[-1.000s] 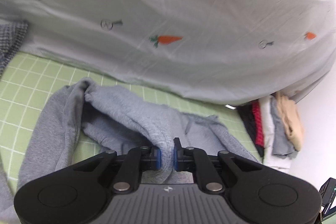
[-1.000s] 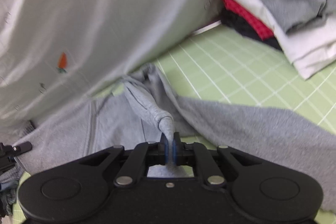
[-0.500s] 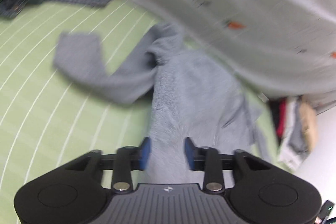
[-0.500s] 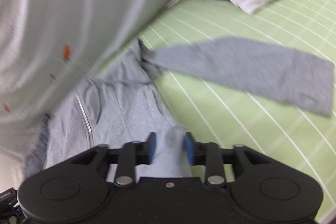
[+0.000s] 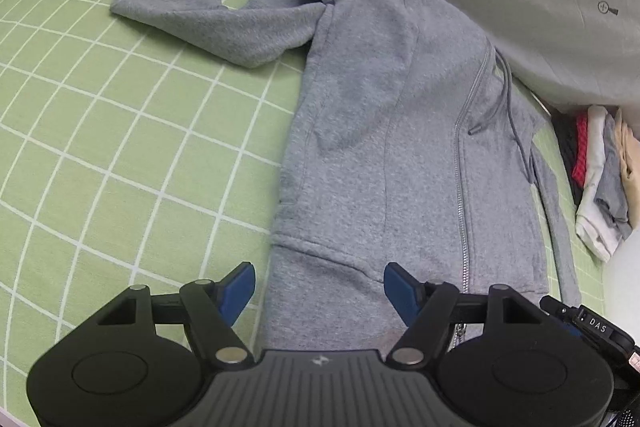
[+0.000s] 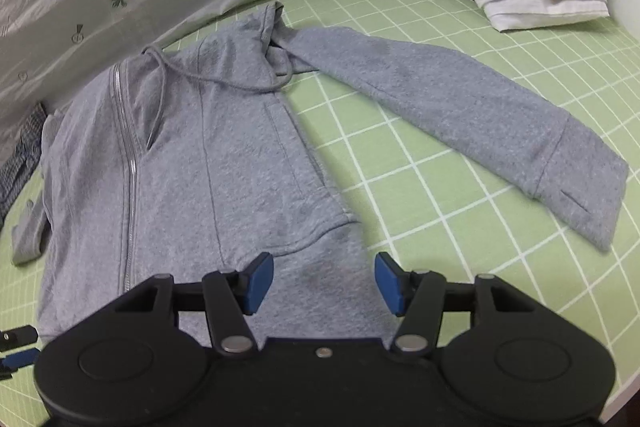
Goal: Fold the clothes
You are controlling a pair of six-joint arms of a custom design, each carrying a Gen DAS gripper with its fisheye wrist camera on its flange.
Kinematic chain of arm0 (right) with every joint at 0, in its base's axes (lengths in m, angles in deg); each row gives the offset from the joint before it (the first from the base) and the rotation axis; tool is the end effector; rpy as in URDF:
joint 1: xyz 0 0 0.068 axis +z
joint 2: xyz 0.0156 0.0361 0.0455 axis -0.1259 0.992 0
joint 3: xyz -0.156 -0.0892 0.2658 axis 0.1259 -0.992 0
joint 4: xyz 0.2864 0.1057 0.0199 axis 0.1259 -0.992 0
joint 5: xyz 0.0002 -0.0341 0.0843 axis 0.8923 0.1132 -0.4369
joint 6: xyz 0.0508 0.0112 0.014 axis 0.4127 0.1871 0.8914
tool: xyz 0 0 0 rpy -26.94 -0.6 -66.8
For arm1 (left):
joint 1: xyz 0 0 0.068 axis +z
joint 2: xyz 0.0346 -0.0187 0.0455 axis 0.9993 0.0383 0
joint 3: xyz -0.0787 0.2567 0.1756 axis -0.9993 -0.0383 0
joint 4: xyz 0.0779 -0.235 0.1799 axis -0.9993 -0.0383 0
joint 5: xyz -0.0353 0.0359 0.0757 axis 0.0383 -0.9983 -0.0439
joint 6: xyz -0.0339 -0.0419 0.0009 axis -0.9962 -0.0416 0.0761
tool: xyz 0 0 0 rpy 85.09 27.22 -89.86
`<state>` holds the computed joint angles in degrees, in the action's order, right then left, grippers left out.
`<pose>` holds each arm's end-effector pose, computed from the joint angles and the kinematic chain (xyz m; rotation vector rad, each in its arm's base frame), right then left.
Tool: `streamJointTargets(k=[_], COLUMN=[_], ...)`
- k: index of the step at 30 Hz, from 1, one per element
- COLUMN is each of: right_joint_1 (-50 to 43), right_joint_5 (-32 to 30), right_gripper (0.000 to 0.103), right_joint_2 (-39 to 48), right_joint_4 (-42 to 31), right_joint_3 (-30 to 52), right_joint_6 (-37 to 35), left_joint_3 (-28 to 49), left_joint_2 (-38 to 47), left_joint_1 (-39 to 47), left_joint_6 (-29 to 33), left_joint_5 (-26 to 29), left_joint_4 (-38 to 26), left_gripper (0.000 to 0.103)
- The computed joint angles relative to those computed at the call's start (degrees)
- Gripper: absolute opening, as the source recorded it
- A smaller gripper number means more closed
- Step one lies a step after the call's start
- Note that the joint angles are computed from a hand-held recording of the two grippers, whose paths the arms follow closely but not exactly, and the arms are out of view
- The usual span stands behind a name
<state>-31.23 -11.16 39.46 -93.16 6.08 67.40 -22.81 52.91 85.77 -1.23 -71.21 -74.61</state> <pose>0.3426 -0.1400 0.1817 0.2430 2.5727 0.2339 0.2856 -0.0191 0.1438 -0.4803 2.6593 -0.4896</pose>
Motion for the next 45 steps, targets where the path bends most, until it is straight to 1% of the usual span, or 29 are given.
streamJointTargets(k=[2,3,4,5,6,7,8,9,10,11,13,17,20,23,28,30,33,36,38,39,40,42,43,44,45], right_joint_1=[0.93,1.4,1.59,1.6,1.3,0.79,0.39,0.28,0.29,0.29,-0.14,-1.07,-2.05,-3.15,-4.24,-5.18,-6.2,-6.08,-5.88,-5.88,-5.97,-6.37,-6.68,-6.99,-7.2], right_joint_5=[2.14,3.44,3.8,3.49,2.31,0.45,-0.81,-1.4,-1.63,-1.67,-2.1,-2.48,-3.59,-4.82,-5.65,-6.29,-7.22,-7.28,-7.14,-7.27,-7.46,-8.14,-8.58,-8.91,-8.89], right_gripper=[0.061,0.069,0.072,0.072,0.068,0.054,0.053,0.043,0.026,0.02,0.011,0.009,0.009,0.009,0.009,0.009,0.009,0.01,0.014,0.019,0.026,0.035,0.041,0.043,0.048], right_joint_2=[0.21,0.23,0.31,0.47,0.7,0.99,1.02,0.78,0.47,0.2,-0.41,-2.5,-5.37,-9.19,-14.84,-15.97,-16.63,-16.22,-15.82,-15.56,-15.46,-15.41,-15.29,-15.15,-14.84], right_joint_4=[0.75,1.39,1.91,2.24,2.16,1.72,1.58,1.58,1.46,1.34,1.52,0.42,-1.36,-3.84,-8.35,-9.85,-10.66,-10.24,-10.08,-10.06,-9.92,-9.24,-8.64,-8.04,-7.42], right_joint_3=[-0.37,-0.66,-0.91,-1.05,-1.05,-0.9,-0.99,-1.3,-1.65,-1.98,-2.89,-4.78,-7.31,-10.57,-14.99,-15.83,-16.62,-16.57,-16.39,-16.18,-16.0,-15.77,-15.53,-15.2,-14.69], right_joint_6=[-0.87,-1.14,-1.51,-1.94,-2.07,-1.94,-1.75,-1.85,-2.47,-3.25,-4.24,-4.54,-6.21,-8.76,-11.21,-11.92,-12.3,-11.98,-12.17,-12.24,-12.34,-12.78,-12.95,-13.02,-12.99], left_joint_3=[-0.05,-0.27,-0.62,-0.92,-1.24,-1.79,-2.3,-2.55,-2.8,-3.21,-4.33,-7.71,-10.81,-13.37,-14.38,-14.59,-14.14,-11.87,-10.3,-9.38,-8.43,-6.68,-6.19,-5.12,-4.09], left_joint_2=[0.14,0.11,0.01,0.0,0.11,0.07,-0.11,-0.17,-0.24,-0.39,-0.97,-4.33,-8.5,-13.69,-21.28,-23.05,-22.77,-21.17,-20.95,-20.92,-20.82,-20.5,-20.15,-19.23,-18.15], left_joint_1=[-0.83,-1.13,-1.35,-1.58,-2.05,-2.67,-3.11,-3.56,-3.76,-3.45,-2.17,1.36,3.71,5.88,6.01,5.97,5.62,2.53,-0.69,-1.99,-3.24,-5.07,-5.96,-6.9,-7.66], left_joint_6=[-0.11,-0.2,-0.33,-0.35,-0.64,-1.41,-1.96,-2.17,-2.05,-1.75,-1.6,-2.46,-1.52,0.65,0.99,0.65,0.05,-0.21,-0.46,-0.67,-0.8,-1.43,-1.96,-2.55,-3.06], left_joint_5=[-0.71,-0.71,-0.48,-0.29,-0.55,-1.38,-2.16,-2.76,-3.1,-2.82,-1.42,0.97,1.81,2.07,1.38,0.99,0.16,-2.67,-6.09,-7.51,-8.92,-11.33,-12.6,-13.92,-14.99], left_joint_4=[0.01,0.33,0.85,1.27,1.8,2.66,3.25,3.47,3.61,3.89,4.75,5.24,4.28,0.85,-7.91,-10.36,-11.28,-11.37,-11.57,-11.64,-11.72,-11.37,-10.78,-10.47,-10.2], left_gripper=[0.071,0.071,0.071,0.071,0.069,0.066,0.054,0.038,0.026,0.008,0.003,0.002,0.002,0.002,0.002,0.002,0.002,0.003,0.004,0.01,0.015,0.041,0.047,0.06,0.073])
